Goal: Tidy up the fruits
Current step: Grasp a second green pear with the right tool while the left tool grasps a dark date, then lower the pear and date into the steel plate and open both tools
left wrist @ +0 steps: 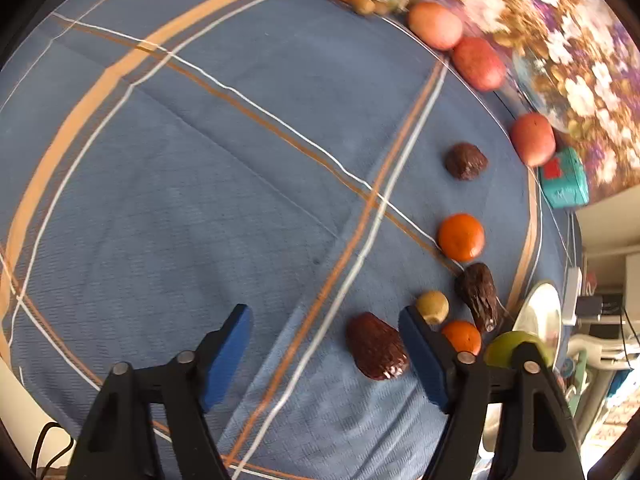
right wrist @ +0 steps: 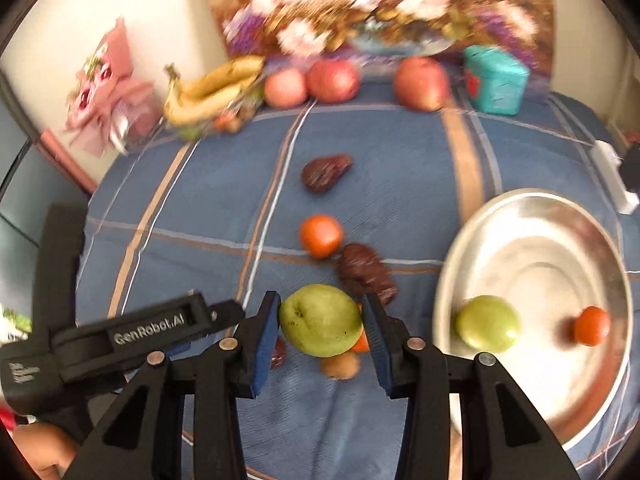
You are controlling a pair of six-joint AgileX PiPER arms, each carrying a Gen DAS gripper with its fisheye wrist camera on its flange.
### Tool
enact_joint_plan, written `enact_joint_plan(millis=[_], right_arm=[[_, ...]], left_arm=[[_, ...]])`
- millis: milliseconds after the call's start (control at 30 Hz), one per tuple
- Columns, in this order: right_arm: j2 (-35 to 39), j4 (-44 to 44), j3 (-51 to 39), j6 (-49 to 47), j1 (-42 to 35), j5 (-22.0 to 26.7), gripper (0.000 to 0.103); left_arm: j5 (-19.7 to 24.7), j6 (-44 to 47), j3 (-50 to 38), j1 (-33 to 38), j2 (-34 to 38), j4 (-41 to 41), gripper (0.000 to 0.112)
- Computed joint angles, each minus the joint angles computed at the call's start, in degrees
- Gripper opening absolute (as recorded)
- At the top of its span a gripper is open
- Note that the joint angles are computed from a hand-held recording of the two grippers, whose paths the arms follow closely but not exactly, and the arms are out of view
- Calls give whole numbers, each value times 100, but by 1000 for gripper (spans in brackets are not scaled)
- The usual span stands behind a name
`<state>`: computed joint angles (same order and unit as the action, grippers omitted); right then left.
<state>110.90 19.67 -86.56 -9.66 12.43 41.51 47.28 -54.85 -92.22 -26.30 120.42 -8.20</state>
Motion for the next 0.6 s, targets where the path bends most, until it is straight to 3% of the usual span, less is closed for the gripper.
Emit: enact_joint_plan(millis=[67,200,333,433,600], right_arm=[[-16,55,18,31,-107,-8,43],[-19,237,72,107,-307,57,43],[-25,353,97,51,-388,45,43],[-40,422,102,33,-413,39,43],[-108,617,191,-60,-521,0,43]], left_arm=[[46,139,-107,-25,77,-124,74],[99,462,-343,-94,238,-367,57],[187,626,-583,-174,355,-434,50],[184,813,-734,-211,431,-526,35],[272,582,-981,-355,442,-122,35]])
